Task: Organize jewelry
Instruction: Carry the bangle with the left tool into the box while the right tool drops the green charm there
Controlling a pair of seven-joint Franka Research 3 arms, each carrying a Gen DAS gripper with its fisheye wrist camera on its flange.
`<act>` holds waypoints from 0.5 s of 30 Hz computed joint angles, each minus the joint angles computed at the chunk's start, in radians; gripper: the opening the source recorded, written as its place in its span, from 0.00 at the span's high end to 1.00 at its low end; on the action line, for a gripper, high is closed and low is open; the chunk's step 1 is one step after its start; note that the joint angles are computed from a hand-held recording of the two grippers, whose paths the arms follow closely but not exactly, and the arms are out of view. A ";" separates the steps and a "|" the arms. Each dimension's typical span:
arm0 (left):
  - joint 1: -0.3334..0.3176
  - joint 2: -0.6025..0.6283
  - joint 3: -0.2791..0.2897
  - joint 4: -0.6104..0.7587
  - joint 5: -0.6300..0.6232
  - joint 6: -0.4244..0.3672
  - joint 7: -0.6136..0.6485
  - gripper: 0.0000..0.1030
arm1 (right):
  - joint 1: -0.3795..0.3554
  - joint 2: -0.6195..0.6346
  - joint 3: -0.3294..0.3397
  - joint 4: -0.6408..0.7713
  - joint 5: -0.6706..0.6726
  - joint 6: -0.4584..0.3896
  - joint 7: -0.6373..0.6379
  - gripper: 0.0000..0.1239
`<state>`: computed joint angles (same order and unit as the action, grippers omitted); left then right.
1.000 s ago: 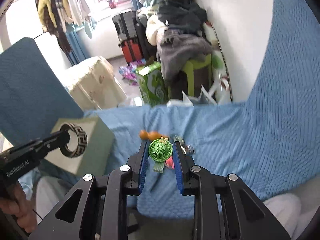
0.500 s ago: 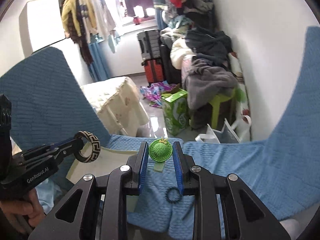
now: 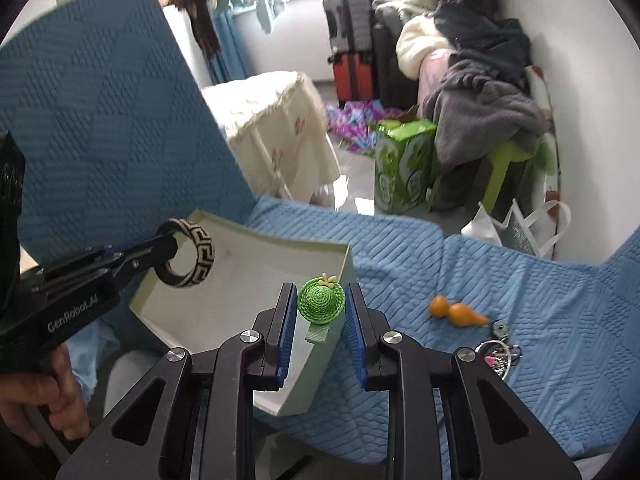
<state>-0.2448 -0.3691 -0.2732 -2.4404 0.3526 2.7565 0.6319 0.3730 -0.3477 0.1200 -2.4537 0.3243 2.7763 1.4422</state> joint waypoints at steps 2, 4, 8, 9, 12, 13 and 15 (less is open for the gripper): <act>-0.002 0.026 0.013 -0.004 -0.008 0.013 0.018 0.94 | 0.000 0.038 0.007 0.014 -0.006 -0.007 0.007 0.82; 0.000 0.047 0.021 -0.010 -0.014 0.025 0.029 0.94 | -0.001 0.060 0.013 0.023 -0.015 -0.017 0.021 0.82; -0.002 0.083 0.028 -0.017 -0.032 0.037 0.047 0.94 | -0.001 0.109 0.019 0.034 -0.034 -0.022 0.041 0.82; -0.001 0.089 0.029 -0.020 -0.035 0.041 0.049 0.94 | 0.000 0.115 0.018 0.036 -0.036 -0.024 0.042 0.82; -0.002 0.108 0.033 -0.021 -0.049 0.051 0.053 0.94 | 0.007 0.138 0.012 0.046 -0.033 -0.031 0.032 0.82; 0.000 0.109 0.031 -0.023 -0.049 0.053 0.051 0.94 | 0.010 0.142 0.010 0.048 -0.030 -0.035 0.026 0.82; 0.003 0.106 0.028 -0.021 -0.048 0.047 0.043 0.93 | 0.010 0.143 0.008 0.050 -0.030 -0.040 0.022 0.82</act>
